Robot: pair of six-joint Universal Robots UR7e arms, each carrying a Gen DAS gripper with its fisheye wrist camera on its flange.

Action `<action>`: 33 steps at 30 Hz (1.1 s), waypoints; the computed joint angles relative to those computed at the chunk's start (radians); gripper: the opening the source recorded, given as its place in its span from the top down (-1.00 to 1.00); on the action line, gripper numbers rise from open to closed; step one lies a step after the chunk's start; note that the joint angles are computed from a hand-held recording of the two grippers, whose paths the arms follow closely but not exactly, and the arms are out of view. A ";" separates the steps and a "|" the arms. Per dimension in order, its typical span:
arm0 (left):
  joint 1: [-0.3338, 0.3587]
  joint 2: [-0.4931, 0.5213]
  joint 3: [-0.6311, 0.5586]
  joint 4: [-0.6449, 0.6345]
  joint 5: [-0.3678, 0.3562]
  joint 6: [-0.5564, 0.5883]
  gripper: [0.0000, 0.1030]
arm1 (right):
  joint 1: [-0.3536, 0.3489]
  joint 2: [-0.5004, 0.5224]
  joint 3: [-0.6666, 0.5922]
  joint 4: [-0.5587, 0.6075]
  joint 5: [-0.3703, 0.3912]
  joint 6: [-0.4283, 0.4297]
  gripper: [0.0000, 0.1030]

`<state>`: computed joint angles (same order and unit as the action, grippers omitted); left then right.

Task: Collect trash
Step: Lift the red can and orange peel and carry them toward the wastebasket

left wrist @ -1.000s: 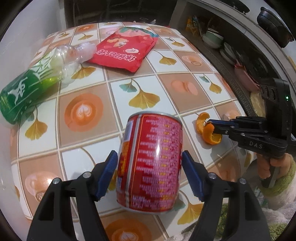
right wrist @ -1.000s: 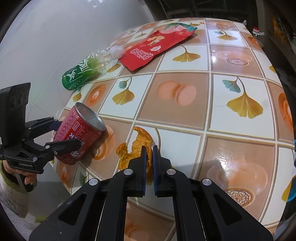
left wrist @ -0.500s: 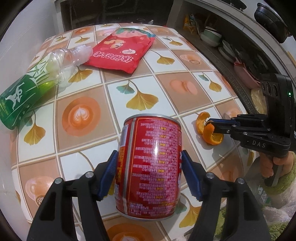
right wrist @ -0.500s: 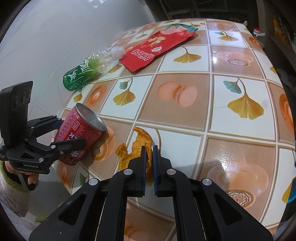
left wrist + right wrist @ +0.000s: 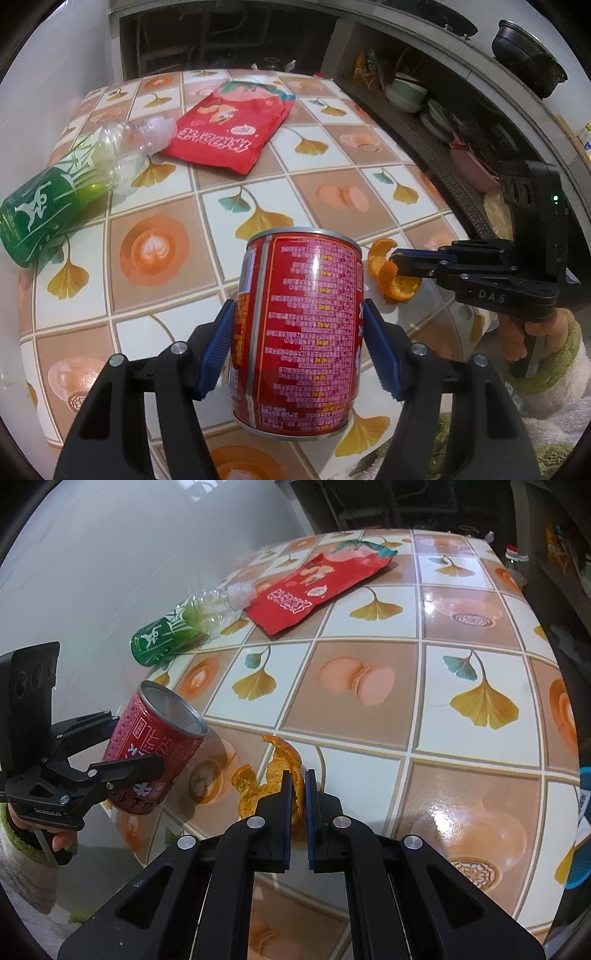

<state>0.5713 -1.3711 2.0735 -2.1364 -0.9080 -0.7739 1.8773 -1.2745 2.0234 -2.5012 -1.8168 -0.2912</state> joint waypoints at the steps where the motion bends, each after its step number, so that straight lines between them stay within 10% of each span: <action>1: -0.003 0.000 0.000 -0.007 0.001 0.004 -0.27 | -0.001 -0.003 0.000 0.001 0.002 0.000 0.90; 19: -0.007 0.070 -0.048 -0.140 0.010 0.081 -0.27 | -0.038 -0.081 0.029 -0.054 0.073 0.023 0.90; 33: 0.024 0.406 -0.372 -0.287 -0.150 0.351 -0.27 | -0.198 -0.358 0.102 -0.201 0.103 0.042 0.90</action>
<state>0.5952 -0.9647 1.7012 -2.4234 -1.0578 -0.4228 1.6797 -1.6326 2.1251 -2.7020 -1.7141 -0.2494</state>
